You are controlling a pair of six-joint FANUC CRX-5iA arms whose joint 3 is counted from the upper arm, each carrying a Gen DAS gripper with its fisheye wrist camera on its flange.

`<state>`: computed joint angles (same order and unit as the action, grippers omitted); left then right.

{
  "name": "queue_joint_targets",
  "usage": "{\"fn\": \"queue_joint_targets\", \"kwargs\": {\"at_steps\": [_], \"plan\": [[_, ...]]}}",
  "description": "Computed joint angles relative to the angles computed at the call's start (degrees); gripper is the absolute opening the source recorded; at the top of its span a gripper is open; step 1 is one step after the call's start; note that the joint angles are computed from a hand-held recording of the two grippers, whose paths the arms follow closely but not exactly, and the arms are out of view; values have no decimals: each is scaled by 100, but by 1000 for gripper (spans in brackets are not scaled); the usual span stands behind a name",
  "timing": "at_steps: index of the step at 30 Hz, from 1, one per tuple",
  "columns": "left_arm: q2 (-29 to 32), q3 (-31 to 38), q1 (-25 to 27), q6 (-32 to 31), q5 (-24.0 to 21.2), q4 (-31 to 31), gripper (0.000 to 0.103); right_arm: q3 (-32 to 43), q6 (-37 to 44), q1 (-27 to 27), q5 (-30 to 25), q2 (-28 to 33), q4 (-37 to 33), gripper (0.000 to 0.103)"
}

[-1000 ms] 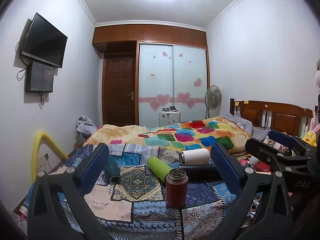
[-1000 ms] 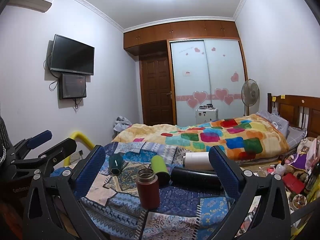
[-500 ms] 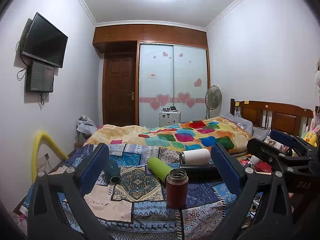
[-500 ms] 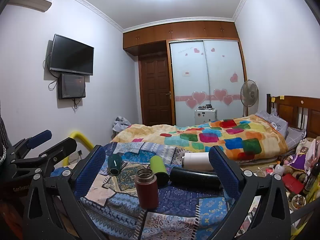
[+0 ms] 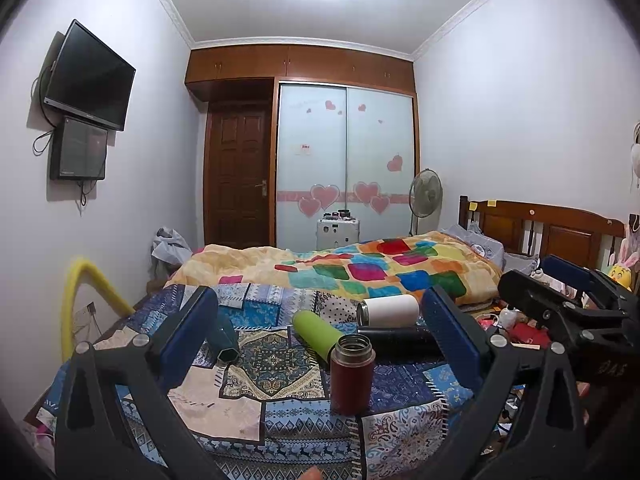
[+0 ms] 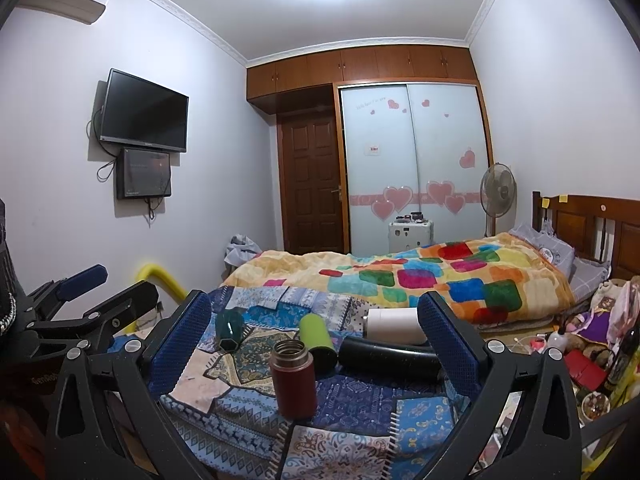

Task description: Flip cup upright

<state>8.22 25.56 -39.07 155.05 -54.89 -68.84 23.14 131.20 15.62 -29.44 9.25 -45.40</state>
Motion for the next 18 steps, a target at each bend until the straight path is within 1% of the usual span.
{"fn": "queue_joint_targets", "kwargs": {"at_steps": [13, 18], "plan": [[18, 2, -7, 47, 0, 0, 103, -13, -105, 53, 74, -15, 136, 103], [13, -5, -7, 46, 2, 7, 103, 27, -114, 52, 10, 5, 134, 103]]}}
